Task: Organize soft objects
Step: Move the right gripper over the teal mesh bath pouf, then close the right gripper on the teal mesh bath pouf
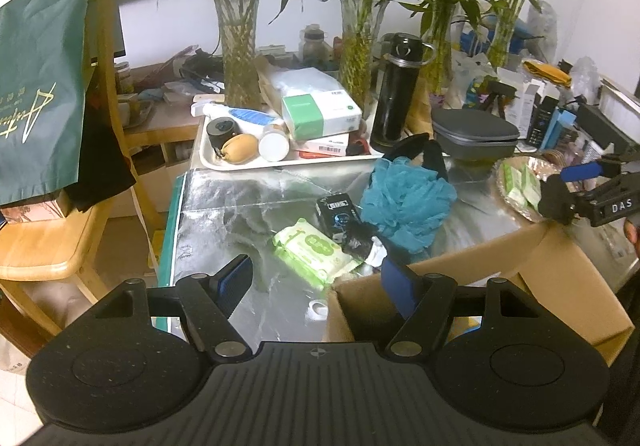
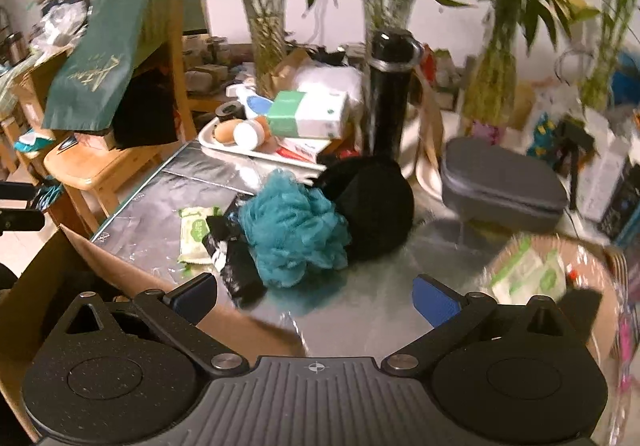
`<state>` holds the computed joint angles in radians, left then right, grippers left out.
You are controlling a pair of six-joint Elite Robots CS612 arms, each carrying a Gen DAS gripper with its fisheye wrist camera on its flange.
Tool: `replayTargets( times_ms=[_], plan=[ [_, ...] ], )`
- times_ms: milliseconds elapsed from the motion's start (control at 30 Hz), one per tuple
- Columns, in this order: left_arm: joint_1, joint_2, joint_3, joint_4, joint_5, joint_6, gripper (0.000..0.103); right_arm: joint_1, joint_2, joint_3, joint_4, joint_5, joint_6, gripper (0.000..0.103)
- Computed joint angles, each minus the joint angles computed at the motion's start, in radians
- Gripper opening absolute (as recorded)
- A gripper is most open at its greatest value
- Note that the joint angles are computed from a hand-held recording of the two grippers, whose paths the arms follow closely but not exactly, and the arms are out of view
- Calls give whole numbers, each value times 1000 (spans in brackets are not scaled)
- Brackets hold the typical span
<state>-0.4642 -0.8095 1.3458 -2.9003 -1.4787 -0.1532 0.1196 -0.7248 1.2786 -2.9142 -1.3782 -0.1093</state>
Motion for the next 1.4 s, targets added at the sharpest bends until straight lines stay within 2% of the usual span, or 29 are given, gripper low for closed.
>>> replayTargets(
  times_ms=[200, 300, 567, 933, 1200, 1333, 1400],
  plan=[
    [12, 18, -23, 0, -28, -8, 70, -3, 48, -60, -13, 29, -65, 103],
    [16, 28, -34, 2, -32, -9, 70, -11, 76, -94, -6, 84, -81, 102],
    [23, 60, -74, 29, -24, -15, 70, -19, 149, -207, 87, 154, -89, 96],
    [38, 97, -124, 68, -21, -44, 70, -28, 243, -378, 264, 268, -207, 90],
    [39, 122, -180, 150, 30, -74, 70, -15, 310, -509, 404, 269, -303, 83],
    [38, 133, -204, 194, 62, -82, 70, 0, 334, -554, 450, 199, -342, 69],
    [37, 135, -210, 208, 70, -80, 70, 2, 341, -567, 465, 190, -351, 63]
  ],
)
